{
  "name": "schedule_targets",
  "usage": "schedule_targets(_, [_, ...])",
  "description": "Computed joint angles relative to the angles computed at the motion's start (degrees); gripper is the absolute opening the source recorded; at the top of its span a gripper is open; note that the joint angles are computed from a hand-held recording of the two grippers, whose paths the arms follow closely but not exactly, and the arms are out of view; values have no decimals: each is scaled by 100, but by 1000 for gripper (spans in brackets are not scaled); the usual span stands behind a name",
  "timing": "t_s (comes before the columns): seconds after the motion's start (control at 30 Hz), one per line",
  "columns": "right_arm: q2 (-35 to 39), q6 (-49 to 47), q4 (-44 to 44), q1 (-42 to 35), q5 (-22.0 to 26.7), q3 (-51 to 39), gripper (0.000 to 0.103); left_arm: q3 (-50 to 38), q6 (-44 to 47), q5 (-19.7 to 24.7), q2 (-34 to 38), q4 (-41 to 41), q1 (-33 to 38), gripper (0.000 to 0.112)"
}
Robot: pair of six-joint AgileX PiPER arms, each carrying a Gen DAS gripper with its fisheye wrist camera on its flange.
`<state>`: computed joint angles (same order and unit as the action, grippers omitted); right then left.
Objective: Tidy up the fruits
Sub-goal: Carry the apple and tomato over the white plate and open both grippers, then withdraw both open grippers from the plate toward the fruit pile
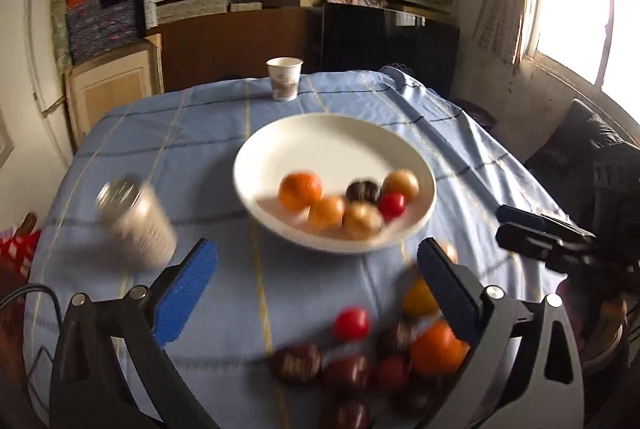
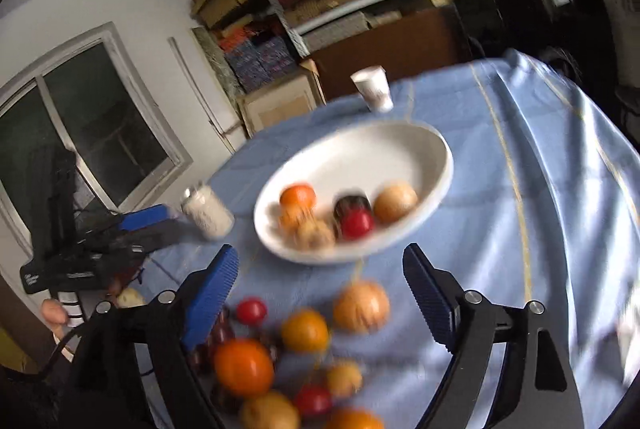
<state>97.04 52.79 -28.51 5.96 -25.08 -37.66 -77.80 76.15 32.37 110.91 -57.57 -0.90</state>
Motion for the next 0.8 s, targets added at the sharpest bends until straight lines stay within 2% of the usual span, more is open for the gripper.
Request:
schedule_targets(0.1, [15,385,-162,-142,-635,636,85,1242,1577,-285,-447,-1329,434,98])
schedule_targets(0.17, [124,626,-336,-250,-1008,943,85,1787,2494,-82,-536,-2124,794,98])
schedule_targets(0.23, [247,1224,-700,-467,-1322,1129,85,2073,2966,-67,-547,-2559,932,98])
schedule_targets(0.27, [270,1208,-741,-582,-1645,1242,85,2256,3357,-86,-546,-2925,1008,98])
schedule_targets(0.3, [245,1071,-633,-581,-1738,1298,85,2338,3524,-40,-514,-3071,1088,98])
schedule_targets(0.33, [194,902,-447,-517,-1684,1329,85,2337,3461,-17,-479,-2994,1127,98])
schedule_targets(0.4, [113,706,-169,-269,-1274,1234,85,2227,3056,-16,-393,-2638,1155,98])
schedule_targets(0.5, [57,514,-129,-18,-916,1078,85,2291,3196,-224,-390,-2800,1063,98])
schedule_targets(0.6, [32,448,-191,22,-877,1080,85,2379,3415,-524,-440,-2983,886,98])
schedule_targets(0.7, [63,618,-335,-56,-884,1066,85,2452,3653,-567,-486,-3194,867,98])
schedule_targets(0.8, [63,591,-295,-48,-869,1064,85,2371,3369,-578,-442,-2971,876,98])
